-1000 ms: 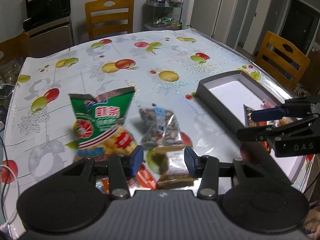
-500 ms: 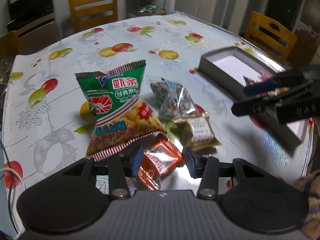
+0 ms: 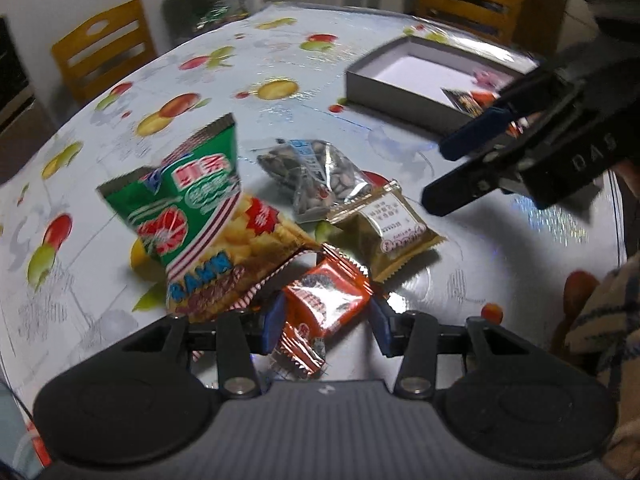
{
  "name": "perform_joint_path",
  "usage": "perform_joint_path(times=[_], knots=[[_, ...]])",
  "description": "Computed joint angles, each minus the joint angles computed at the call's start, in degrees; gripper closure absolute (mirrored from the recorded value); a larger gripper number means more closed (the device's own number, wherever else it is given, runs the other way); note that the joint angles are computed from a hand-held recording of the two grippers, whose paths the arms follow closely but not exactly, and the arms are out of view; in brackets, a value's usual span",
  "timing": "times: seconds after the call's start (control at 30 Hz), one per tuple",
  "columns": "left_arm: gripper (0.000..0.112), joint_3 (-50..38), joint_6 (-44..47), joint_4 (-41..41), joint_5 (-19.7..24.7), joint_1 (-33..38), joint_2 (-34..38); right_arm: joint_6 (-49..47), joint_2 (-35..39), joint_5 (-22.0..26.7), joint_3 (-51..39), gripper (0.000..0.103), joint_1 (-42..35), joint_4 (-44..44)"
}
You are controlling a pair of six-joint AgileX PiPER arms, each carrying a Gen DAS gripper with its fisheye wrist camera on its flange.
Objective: Organize snacks
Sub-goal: 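Grasp the orange candy packet with the left tool while the right tool grasps the brown-wrapped cake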
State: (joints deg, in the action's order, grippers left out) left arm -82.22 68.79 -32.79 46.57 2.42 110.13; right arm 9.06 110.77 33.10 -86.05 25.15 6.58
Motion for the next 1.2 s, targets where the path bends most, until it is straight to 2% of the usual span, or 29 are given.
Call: perform_joint_path(times=[0.23, 0.33, 0.4, 0.6, 0.93, 1.13, 1.2], knots=[[0.064, 0.08, 2.54, 1.00, -0.40, -0.51, 0.49, 1.60, 3.26, 2.39, -3.14, 0.039, 0.08, 2.10], [0.063, 2.39, 6.12, -0.40, -3.65, -0.71, -1.11, 2.31, 4.39, 2.93, -4.39, 0.039, -0.02, 3.13], [0.063, 2.47, 7.89, -0.82, -4.15, -0.95, -1.64, 2.50, 5.07, 3.16, -5.23, 0.037, -0.08, 3.85], [0.063, -2.60, 6.93, 3.00, -0.36, -2.36, 1.43, 4.33, 7.19, 4.71, -8.19, 0.037, 0.89, 1.55], [0.063, -7.48, 5.45, 3.72, 3.74, -2.79, 5.30, 7.11, 8.99, 5.76, -10.20, 0.038, 2.21, -3.90], [0.064, -8.37, 3.36, 1.93, 5.49, -1.81, 6.33, 6.34, 9.77, 5.37, -11.17, 0.046, 2.98, -5.51], [0.064, -7.94, 2.83, 0.92, 5.53, -1.41, 6.36, 5.38, 9.96, 5.21, -11.31, 0.053, 3.03, -5.18]])
